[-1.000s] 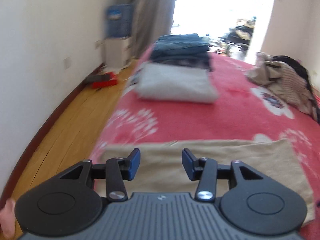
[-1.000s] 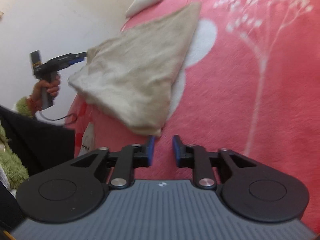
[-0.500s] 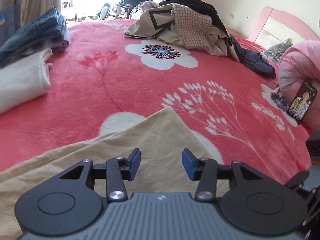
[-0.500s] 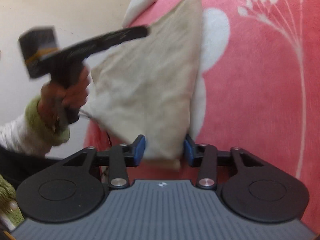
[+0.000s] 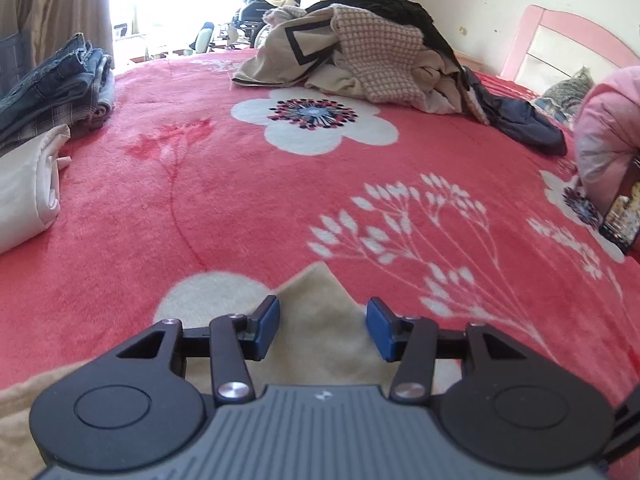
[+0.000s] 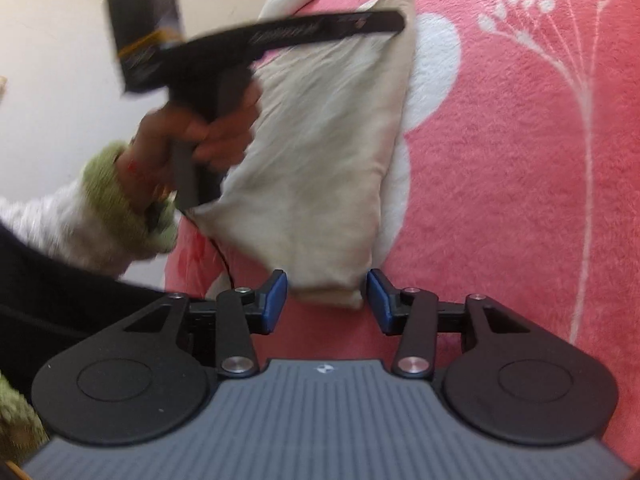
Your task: Fold clothes
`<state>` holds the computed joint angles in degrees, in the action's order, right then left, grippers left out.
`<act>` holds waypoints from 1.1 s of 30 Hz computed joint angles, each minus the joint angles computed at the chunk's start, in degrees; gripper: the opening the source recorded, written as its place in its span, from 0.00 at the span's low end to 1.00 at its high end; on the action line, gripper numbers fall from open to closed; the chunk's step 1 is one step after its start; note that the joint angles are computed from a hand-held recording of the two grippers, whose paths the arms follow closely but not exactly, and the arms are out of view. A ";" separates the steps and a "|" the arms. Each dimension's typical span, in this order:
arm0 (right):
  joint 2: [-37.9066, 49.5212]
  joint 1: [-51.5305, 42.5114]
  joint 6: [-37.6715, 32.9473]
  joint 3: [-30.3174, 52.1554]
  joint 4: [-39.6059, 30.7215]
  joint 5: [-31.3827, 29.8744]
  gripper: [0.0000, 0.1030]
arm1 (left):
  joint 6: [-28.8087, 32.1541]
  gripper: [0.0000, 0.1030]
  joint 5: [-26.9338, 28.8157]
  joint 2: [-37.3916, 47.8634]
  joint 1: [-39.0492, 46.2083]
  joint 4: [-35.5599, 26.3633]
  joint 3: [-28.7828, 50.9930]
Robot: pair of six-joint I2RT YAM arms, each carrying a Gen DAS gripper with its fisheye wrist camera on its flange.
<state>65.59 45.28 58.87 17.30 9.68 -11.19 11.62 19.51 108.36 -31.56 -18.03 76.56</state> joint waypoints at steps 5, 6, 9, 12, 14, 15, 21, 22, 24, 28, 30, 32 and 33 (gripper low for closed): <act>-7.24 -2.23 -0.63 -2.17 -3.76 1.47 0.47 | -7.43 0.50 -1.37 3.18 0.64 -2.02 6.45; -9.28 -2.76 -1.05 -2.69 -4.83 2.26 0.50 | -9.30 0.50 -1.31 3.14 1.18 -2.47 7.28; -13.21 -5.89 -1.15 -5.46 -3.76 2.78 0.55 | -12.83 0.53 -0.61 0.65 4.13 -5.29 7.97; -9.25 -10.30 0.32 -8.13 5.02 0.12 0.57 | -13.29 0.55 0.23 -3.72 8.89 -10.22 7.29; -3.20 -11.94 0.05 -7.32 10.36 -1.80 0.57 | -12.92 0.58 0.96 -7.40 13.15 -13.59 5.99; -0.24 -12.63 -0.12 -6.70 12.68 -2.69 0.58 | -12.28 0.59 1.17 -9.21 15.48 -15.23 5.29; 14.11 -16.22 -0.93 -1.48 21.90 -8.66 0.59 | -5.10 0.63 -0.54 -16.53 30.63 -23.37 2.51; 15.92 -16.34 -0.96 -0.13 22.15 -9.43 0.59 | -4.11 0.63 -0.95 -17.03 33.10 -24.05 2.21; 19.44 -16.72 -0.62 2.48 22.42 -10.99 0.59 | -1.92 0.63 -1.80 -17.76 37.98 -24.44 1.45; 24.65 -16.71 0.70 7.08 22.43 -12.64 0.59 | 1.39 0.63 -3.58 -18.13 46.12 -21.34 -1.42; 27.20 -16.75 0.91 8.97 23.35 -13.65 0.60 | 2.29 0.63 -3.73 -17.55 49.53 -19.27 -2.81; 30.02 -16.81 1.79 10.58 25.05 -14.76 0.60 | 2.77 0.63 -3.25 -16.41 52.24 -17.61 -3.56; 31.20 -17.07 2.50 11.04 26.28 -15.64 0.61 | 2.85 0.63 -2.91 -15.64 53.34 -16.97 -3.68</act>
<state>96.79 28.21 61.37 28.34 35.97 -26.83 14.47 16.60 92.72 21.78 -35.00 72.88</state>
